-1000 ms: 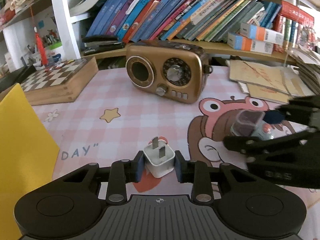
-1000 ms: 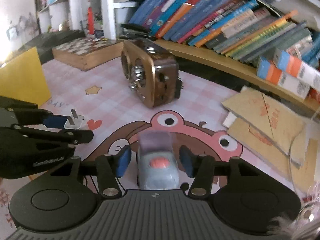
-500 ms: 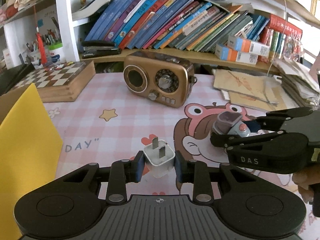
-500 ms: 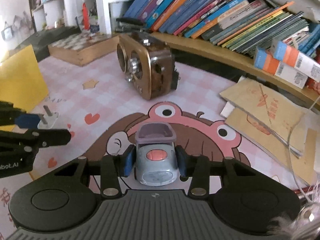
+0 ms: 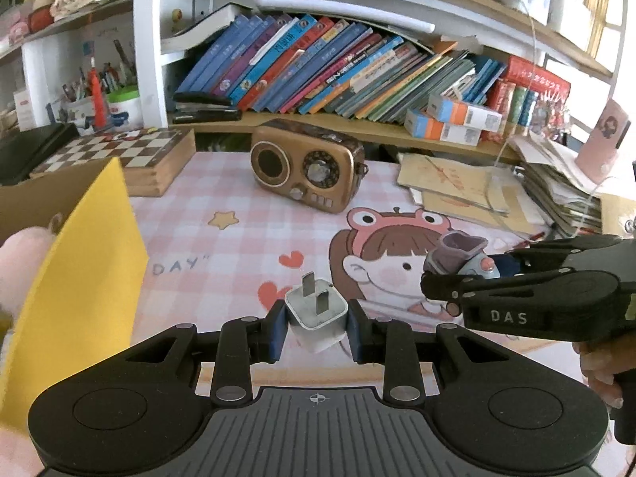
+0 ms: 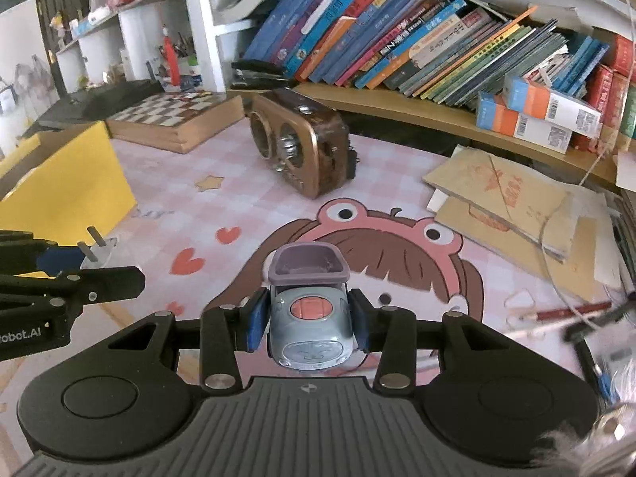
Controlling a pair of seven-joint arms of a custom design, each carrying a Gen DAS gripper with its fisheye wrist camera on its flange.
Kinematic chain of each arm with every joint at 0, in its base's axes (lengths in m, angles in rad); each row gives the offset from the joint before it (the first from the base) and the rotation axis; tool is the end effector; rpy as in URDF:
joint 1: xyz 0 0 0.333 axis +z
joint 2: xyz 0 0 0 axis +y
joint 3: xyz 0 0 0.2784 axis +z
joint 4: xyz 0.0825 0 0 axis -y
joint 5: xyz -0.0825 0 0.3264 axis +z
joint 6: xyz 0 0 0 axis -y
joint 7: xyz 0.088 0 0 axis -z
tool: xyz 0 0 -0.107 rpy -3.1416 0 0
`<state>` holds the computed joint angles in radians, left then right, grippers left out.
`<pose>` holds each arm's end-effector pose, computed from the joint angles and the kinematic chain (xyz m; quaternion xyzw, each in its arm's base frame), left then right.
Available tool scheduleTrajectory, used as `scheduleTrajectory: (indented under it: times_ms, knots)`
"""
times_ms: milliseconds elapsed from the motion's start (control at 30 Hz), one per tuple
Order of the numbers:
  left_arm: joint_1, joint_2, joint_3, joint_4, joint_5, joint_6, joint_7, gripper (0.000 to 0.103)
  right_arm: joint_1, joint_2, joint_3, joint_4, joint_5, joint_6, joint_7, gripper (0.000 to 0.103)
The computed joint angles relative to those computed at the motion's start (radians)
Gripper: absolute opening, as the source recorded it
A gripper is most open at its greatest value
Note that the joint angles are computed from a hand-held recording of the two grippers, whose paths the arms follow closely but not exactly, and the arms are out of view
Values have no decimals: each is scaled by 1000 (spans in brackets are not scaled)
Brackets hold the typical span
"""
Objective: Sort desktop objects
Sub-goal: 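Lift and carry charger plug and toy car toward the yellow box with both tools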
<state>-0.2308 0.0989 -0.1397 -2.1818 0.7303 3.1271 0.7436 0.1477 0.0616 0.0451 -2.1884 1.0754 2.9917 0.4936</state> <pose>0.4784 -0.2458 0.4313 -0.5543 0.7227 -0.3524 0.2149 0.5214 0.0378 0.4164 -0.7245 0.5596 -0.2064 0.3455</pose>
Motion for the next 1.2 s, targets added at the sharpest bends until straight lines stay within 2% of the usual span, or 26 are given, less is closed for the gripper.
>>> scheduleTrajectory:
  times_ms: [133,267,333,433,533,600,767,900,1100,1200]
  knots:
    - [28,-89,-15,-106,-43,34,55,29,23,-81,2,-81,36,21,-4,40]
    - [34,-189,-19,-222,-165,62,186,29,71,-169,-10,-168,51,53,18,40]
    - [-2,-240,12,-282,-244,75,263,29,99,-215,-19,-212,53,65,41,40]
    - [-101,-316,101,-367,-349,85,367,29,136,-287,-18,-288,21,95,109,40]
    - [-210,-383,199,-433,-424,76,462,29,149,-360,11,-368,-46,118,217,40]
    - [-253,-428,239,-474,-455,69,514,29,137,-406,45,-416,-105,117,309,40]
    - [-313,-531,300,-562,-530,49,599,29,84,-504,159,-515,-241,110,520,40]
    - [-290,-613,283,-627,-570,9,641,29,39,-568,250,-565,-324,84,670,40]
    - [-287,-729,303,-713,-645,-28,702,29,-5,-657,371,-618,-432,34,866,40]
    - [-286,-780,318,-744,-662,-35,740,29,-7,-692,412,-634,-476,16,943,40]
